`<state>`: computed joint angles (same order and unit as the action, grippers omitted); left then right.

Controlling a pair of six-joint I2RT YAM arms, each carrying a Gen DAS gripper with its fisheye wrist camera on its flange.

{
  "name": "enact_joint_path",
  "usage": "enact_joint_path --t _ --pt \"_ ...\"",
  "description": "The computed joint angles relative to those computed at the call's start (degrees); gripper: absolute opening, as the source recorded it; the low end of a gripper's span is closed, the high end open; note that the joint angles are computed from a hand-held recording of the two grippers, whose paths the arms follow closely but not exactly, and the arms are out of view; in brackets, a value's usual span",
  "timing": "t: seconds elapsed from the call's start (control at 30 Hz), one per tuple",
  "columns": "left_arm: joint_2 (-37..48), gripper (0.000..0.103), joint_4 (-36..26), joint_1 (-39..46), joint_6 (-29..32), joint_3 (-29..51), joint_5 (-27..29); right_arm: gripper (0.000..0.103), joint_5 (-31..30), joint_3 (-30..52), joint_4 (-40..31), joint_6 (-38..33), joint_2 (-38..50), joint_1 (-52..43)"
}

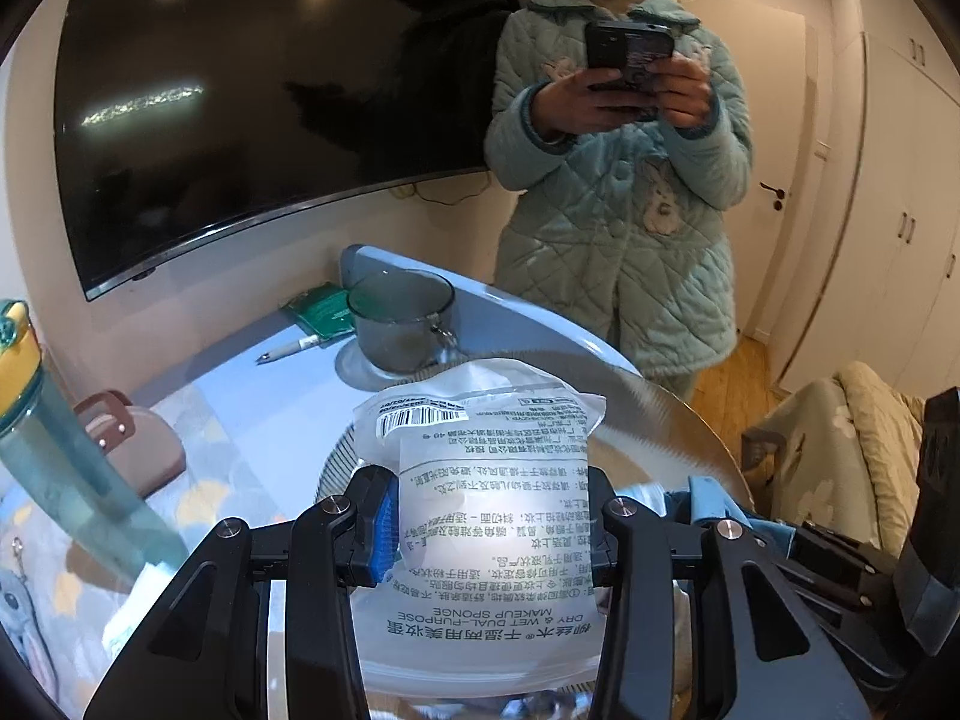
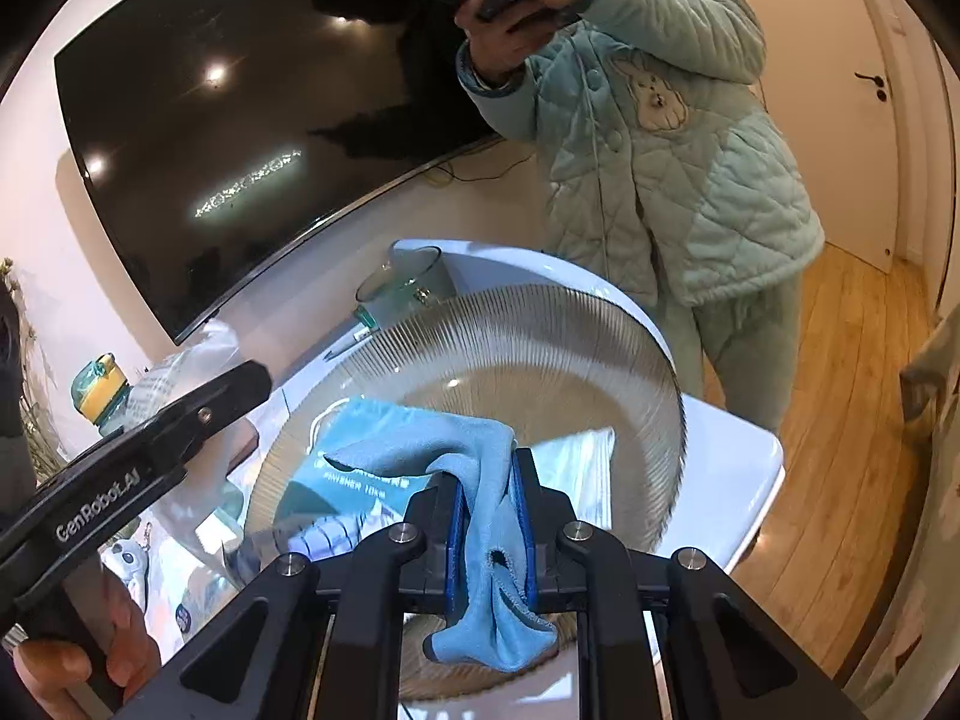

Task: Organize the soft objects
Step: 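Open the left tool over the bowl while the right tool releases the cloth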

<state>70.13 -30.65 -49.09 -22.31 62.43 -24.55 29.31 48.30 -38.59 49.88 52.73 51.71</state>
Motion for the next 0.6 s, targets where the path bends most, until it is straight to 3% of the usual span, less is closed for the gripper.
enact_joint_path --t 0.1,0.17,0.27,0.3,0.37,0.4,0.43,0.5,0.53,0.6 --pt "1.45 0.041 1.48 2.16 0.36 0.28 1.05 0.014 -2.31 0.72 1.25 -1.8 2.01 -3.38" --pt "1.68 0.049 2.76 3.79 0.16 -0.41 3.05 0.014 -3.39 0.63 2.78 -3.71 2.42 -5.35" --pt "0.84 0.05 4.59 5.29 0.84 -2.11 6.46 0.017 -3.34 0.42 3.77 -3.16 2.47 -7.06" --pt "0.39 0.05 5.25 5.21 1.18 -2.67 6.43 0.024 -4.27 0.14 4.39 -2.95 2.13 -7.99" --pt "-1.07 0.059 6.49 4.88 1.9 -3.89 6.15 0.055 -6.7 -1.04 6.32 -1.97 0.57 -10.27" --pt "-2.09 0.079 7.32 4.96 1.98 -4.63 6.71 0.075 -6.76 -1.62 7.1 -1.17 -0.23 -10.55" --pt "-3.23 0.094 8.28 5.01 2.0 -5.47 7.08 0.083 -5.91 -2.13 7.77 0.07 -1.38 -10.14" --pt "-5.99 0.102 10.1 4.7 2.26 -7.16 6.78 0.088 -4.88 -1.82 7.69 0.94 -2.03 -9.47" --pt "-7.5 0.102 10.3 4.02 2.58 -7.7 5.87 0.097 -3.88 -1.31 7.34 1.39 -2.33 -8.6" --pt "-9.41 0.102 9.03 2.82 3.21 -7.48 4.82 0.103 -2.61 -0.78 7.24 1.86 -2.79 -7.1"
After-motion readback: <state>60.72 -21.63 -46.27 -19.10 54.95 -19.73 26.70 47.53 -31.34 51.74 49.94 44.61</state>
